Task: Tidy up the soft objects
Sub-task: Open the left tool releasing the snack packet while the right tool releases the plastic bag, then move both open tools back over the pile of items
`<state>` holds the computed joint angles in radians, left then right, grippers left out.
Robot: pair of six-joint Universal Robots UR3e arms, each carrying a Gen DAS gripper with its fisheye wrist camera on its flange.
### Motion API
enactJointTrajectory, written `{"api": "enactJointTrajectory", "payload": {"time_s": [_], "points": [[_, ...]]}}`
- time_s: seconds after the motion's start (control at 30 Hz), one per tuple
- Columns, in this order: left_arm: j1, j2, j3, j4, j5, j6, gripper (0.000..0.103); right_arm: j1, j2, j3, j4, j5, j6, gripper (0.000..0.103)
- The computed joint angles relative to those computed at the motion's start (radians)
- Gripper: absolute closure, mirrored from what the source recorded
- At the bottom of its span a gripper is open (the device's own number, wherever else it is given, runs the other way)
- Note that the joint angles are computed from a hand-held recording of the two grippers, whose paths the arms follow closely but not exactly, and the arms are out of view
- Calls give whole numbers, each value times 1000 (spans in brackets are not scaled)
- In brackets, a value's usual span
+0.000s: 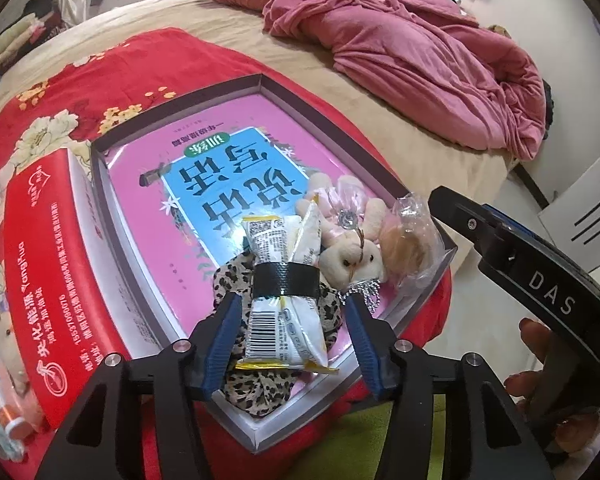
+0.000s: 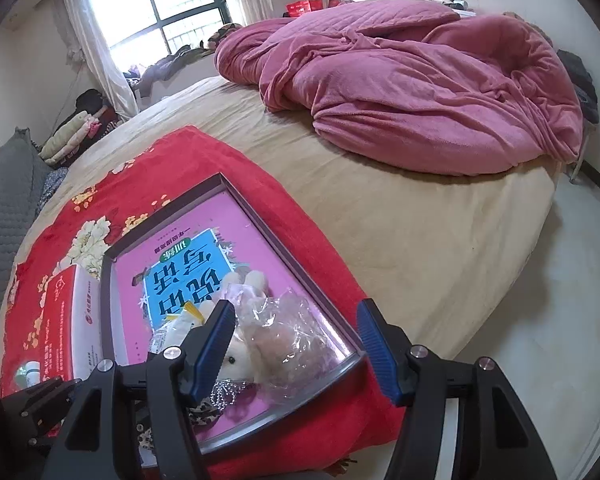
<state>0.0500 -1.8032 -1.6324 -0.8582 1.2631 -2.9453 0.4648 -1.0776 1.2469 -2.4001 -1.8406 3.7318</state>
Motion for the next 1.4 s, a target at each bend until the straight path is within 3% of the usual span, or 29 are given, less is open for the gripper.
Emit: {"api": "enactJointTrajectory", "payload": {"time_s": [0.2, 0.33, 0.57, 1.4], "points": [[14, 11, -2, -6, 0, 0, 46, 4, 1, -7, 6, -3, -5, 40], [16, 27, -8, 0, 4, -1, 37, 7, 5, -18, 18, -7, -5, 40], [26, 70, -23, -1, 4, 5, 29, 8, -2, -22, 28, -15, 7, 39], [158, 305, -117, -92, -61, 66, 25, 70, -17, -140, 155, -90, 44, 31]]}}
